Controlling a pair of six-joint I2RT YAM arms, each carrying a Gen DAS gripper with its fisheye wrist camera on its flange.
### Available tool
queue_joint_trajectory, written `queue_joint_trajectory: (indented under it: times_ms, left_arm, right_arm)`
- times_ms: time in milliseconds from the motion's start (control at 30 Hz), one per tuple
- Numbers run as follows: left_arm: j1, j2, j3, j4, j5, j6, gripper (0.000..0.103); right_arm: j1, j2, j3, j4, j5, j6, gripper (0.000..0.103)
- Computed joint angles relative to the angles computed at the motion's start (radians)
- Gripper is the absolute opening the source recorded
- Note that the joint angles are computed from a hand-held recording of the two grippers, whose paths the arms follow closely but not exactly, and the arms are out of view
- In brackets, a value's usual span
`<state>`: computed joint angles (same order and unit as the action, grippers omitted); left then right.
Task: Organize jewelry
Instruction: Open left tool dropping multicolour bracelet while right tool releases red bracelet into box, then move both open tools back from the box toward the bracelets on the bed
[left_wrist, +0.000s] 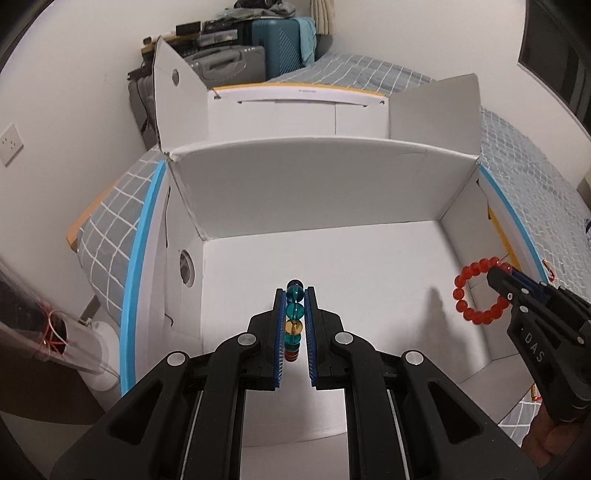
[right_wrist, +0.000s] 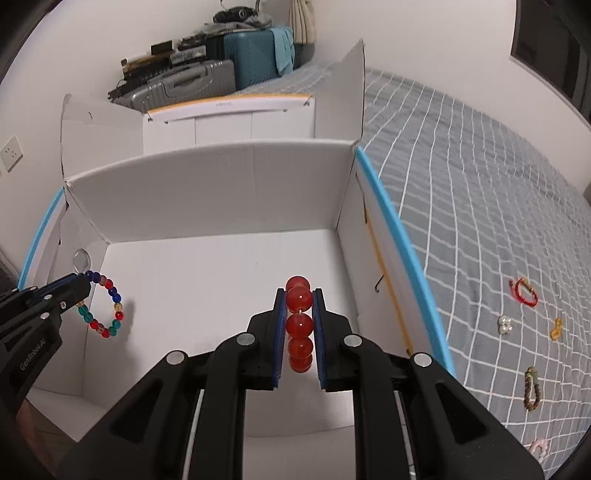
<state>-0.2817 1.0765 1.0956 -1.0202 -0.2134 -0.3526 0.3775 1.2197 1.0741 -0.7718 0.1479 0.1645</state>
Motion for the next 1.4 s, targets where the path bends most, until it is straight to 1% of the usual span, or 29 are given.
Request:
queue_joint_trajectory:
  times_ms: [267,433,567,600,633,700,733,767,800,867,933,1067,1100,1167,1233,1400]
  left_arm:
    - [-0.010,0.013,-0.006,0.002,-0.009,-0.006,0.009]
    - [-0.007,0.035,-0.003,0.012,-0.011,-0.003,0.011]
    - [-0.021,0.037,0.010,-0.003,-0.027,-0.013,0.013]
    - [-0.019,0.032,0.010,-0.006,-0.026,-0.012,0.018]
    - [-0.021,0.027,0.013,-0.010,-0.030,-0.016,0.026]
    - [-0.027,0.013,0.015,-0.012,-0.044,-0.020,0.035]
    - [-0.032,0.006,0.018,-0.014,-0.054,-0.023,0.042]
    - [-0.034,0.001,0.020,-0.015,-0.059,-0.024,0.044]
    - [-0.043,-0.005,0.023,-0.016,-0.073,-0.028,0.049]
    - [-0.057,-0.013,0.026,-0.018,-0.098,-0.033,0.055]
    - [-0.067,-0.020,0.030,-0.019,-0.115,-0.037,0.065]
    - [-0.104,-0.039,0.037,-0.024,-0.165,-0.059,0.074]
    - [-0.109,-0.039,0.044,-0.029,-0.171,-0.065,0.079]
    - [-0.121,-0.044,0.051,-0.031,-0.186,-0.071,0.082]
    - [-0.150,-0.051,0.066,-0.045,-0.215,-0.089,0.090]
    - [-0.247,-0.069,0.088,-0.068,-0.314,-0.163,0.096]
  right_arm:
    - [0.009,0.027,0.001,0.012,-0.002,0.006,0.013]
    - [0.015,0.043,0.000,0.010,-0.003,0.009,0.013]
    - [0.026,0.033,-0.008,0.018,0.003,0.015,0.014]
    - [0.028,0.030,-0.004,0.015,0.002,0.014,0.017]
    - [0.028,0.024,-0.003,0.012,0.002,0.012,0.020]
    - [0.031,0.002,-0.003,0.011,0.005,0.010,0.042]
    - [0.031,-0.007,-0.003,0.012,0.006,0.011,0.045]
    - [0.029,-0.017,-0.002,0.009,0.008,0.011,0.050]
    - [0.028,-0.025,0.000,0.005,0.011,0.011,0.057]
    - [0.030,-0.037,0.004,-0.003,0.018,0.019,0.065]
    - [0.028,-0.051,0.006,-0.013,0.023,0.020,0.069]
    - [0.027,-0.077,0.004,-0.018,0.049,0.017,0.078]
    - [0.026,-0.086,0.001,-0.016,0.054,0.015,0.078]
    - [0.026,-0.110,-0.008,-0.014,0.070,0.016,0.079]
    - [0.014,-0.130,-0.009,-0.021,0.063,0.012,0.082]
    - [-0.011,-0.192,-0.009,-0.048,0.052,0.001,0.089]
